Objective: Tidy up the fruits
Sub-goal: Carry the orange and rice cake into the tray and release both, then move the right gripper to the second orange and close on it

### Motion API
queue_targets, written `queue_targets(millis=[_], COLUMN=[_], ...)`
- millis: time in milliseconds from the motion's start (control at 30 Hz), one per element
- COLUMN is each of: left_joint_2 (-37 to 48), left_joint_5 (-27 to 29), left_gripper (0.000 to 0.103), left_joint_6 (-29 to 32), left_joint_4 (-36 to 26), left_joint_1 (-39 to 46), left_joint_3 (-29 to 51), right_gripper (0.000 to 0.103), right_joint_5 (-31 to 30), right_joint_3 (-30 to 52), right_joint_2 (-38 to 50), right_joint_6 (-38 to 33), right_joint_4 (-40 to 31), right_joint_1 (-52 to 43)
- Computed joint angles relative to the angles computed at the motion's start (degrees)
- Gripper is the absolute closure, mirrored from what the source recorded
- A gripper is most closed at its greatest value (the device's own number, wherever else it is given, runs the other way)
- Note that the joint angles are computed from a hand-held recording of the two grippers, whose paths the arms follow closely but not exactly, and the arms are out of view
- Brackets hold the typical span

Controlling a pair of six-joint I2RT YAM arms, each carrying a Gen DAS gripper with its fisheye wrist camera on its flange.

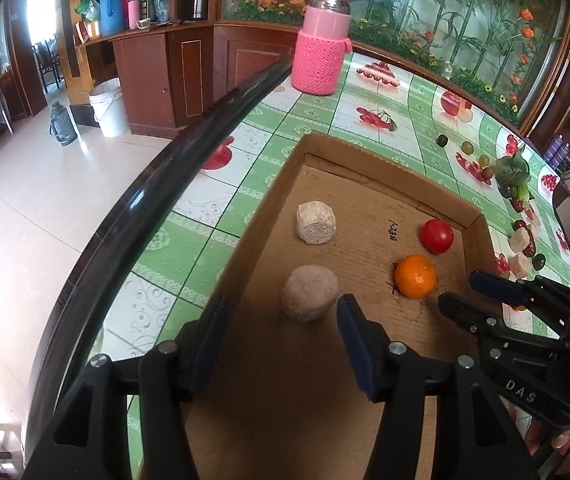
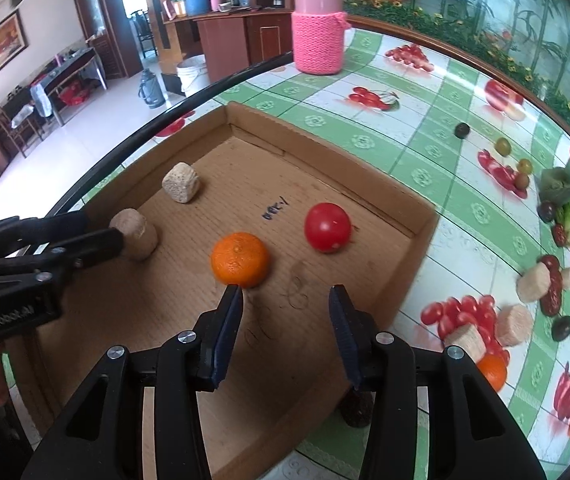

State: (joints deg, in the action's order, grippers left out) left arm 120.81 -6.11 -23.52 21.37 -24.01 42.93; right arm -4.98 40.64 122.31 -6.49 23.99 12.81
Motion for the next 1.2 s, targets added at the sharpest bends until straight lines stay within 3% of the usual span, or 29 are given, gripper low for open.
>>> queue_targets(millis=[100,200,400,733,933,1200], left_joint_2=[-1.7,-3.6,-6.7,-9.0,-8.5,-4.1], left_joint_5=[-0.5,-2.2,-3.6,-7.6,-9.6,-11.0], left_gripper=[0.042,0.034,0.029,0.018,0.016,0.015], left_joint_6=[-0.4,-1.1,-2.4,-5.9,-7.4,-7.7], left_joint_4=[0.8,1.5,2.4,0.5,-3.5,-10.0], left_joint_1=[0.0,-0.4,-0.8,-7.0,-13.6,-23.3], left_joint_3=[-2.0,-4.0,-7.2,-7.4,-3.1,7.1], right_gripper=[0.059,0.056,0.046,0.046,0.046,0.045], right_joint_5=[-0.1,-0.2,-0.5,-3.2,-7.3,-15.4], right_joint_3=[-1.5,-3.0,-7.6,-17.0,-22.2,-22.8], right_joint_2=[-1.3,-2.8,-6.8,-14.3,-17.7,-16.5], right_joint_6=[0.3,0.5,1.1,0.1,-3.0,-13.8], right_joint_4=[0.7,1.3,3.9,7.2,8.5,6.4], right_joint_1=[-0.6,-1.2,-1.7,-6.5,-15.6,-37.7])
